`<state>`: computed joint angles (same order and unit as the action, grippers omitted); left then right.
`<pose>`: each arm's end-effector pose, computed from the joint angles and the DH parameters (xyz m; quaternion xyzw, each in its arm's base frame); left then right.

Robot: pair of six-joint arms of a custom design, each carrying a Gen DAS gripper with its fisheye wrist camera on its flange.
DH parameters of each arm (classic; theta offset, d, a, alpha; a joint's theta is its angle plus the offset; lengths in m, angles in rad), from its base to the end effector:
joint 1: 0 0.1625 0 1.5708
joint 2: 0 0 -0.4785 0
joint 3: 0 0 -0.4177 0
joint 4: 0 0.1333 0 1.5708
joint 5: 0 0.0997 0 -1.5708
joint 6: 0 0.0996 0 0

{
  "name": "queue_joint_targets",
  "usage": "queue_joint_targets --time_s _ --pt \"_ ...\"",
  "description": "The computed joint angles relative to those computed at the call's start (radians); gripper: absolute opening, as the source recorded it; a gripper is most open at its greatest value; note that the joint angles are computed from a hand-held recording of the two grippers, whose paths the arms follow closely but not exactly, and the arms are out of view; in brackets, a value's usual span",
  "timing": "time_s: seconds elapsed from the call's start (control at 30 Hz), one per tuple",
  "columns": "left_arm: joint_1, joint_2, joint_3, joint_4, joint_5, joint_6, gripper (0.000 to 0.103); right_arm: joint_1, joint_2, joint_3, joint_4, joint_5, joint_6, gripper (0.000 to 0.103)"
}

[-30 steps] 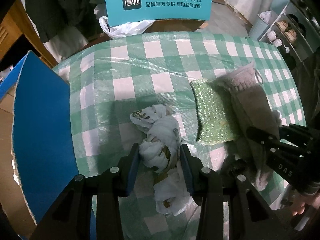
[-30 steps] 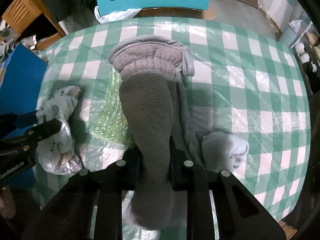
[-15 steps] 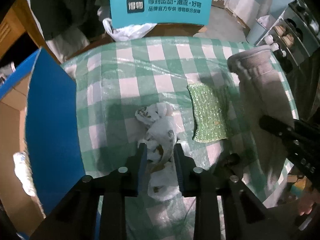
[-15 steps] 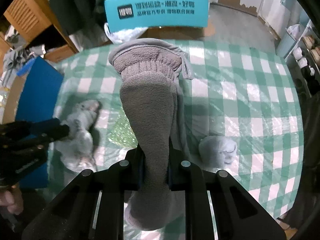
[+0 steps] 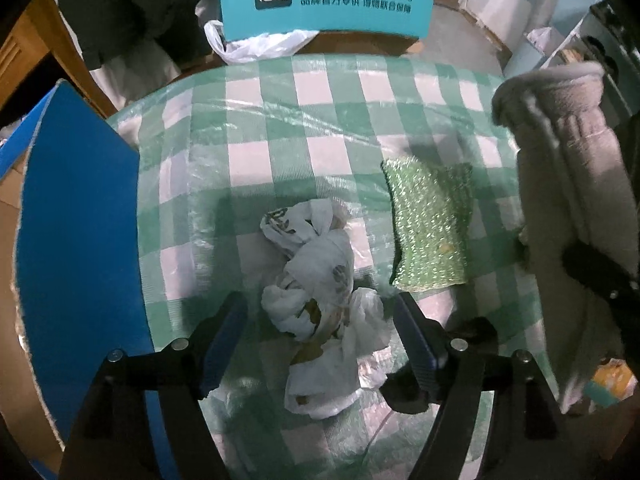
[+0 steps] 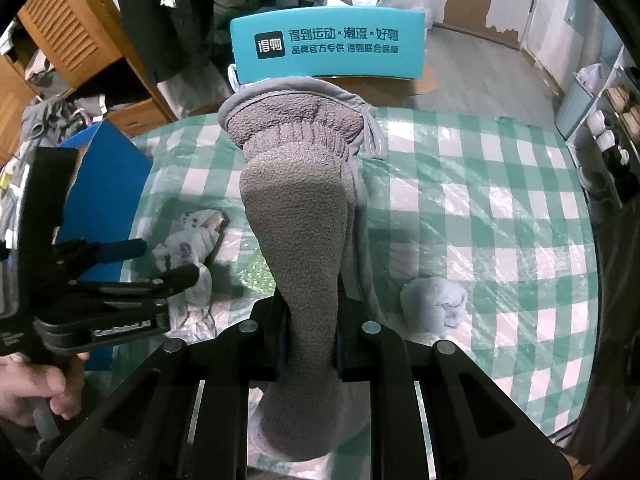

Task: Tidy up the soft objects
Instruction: 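Lift both held items and carry them over the cardboard box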

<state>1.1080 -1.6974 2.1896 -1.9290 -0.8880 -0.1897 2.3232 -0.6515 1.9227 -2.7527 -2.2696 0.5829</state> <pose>-0.0014 -0.4421 0.3499 0.1502 0.9284 -0.0473 0.3366 0.4580 -0.3880 -0.0313 0.0947 -0.9340 0.1788 0.2945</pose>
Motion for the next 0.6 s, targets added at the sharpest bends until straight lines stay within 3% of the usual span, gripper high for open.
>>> queue_joint_targets --time_s 0.27,0.33,0.4,0.6 --pt "0.015 0.044 0.012 -0.020 0.026 0.012 0.076 -0.008 -0.003 0.006 -0.003 0.009 0.002 0.016" --pt "0.014 0.047 0.016 -0.022 0.030 0.021 0.055 -0.009 -0.003 0.007 -0.005 0.012 0.000 0.016" --pt "0.014 0.050 0.017 -0.011 0.039 0.021 0.046 -0.010 -0.002 0.006 -0.007 0.014 -0.002 0.016" --pt "-0.004 0.025 0.037 -0.031 0.057 0.048 0.037 -0.005 -0.002 0.001 -0.009 0.013 -0.005 0.016"
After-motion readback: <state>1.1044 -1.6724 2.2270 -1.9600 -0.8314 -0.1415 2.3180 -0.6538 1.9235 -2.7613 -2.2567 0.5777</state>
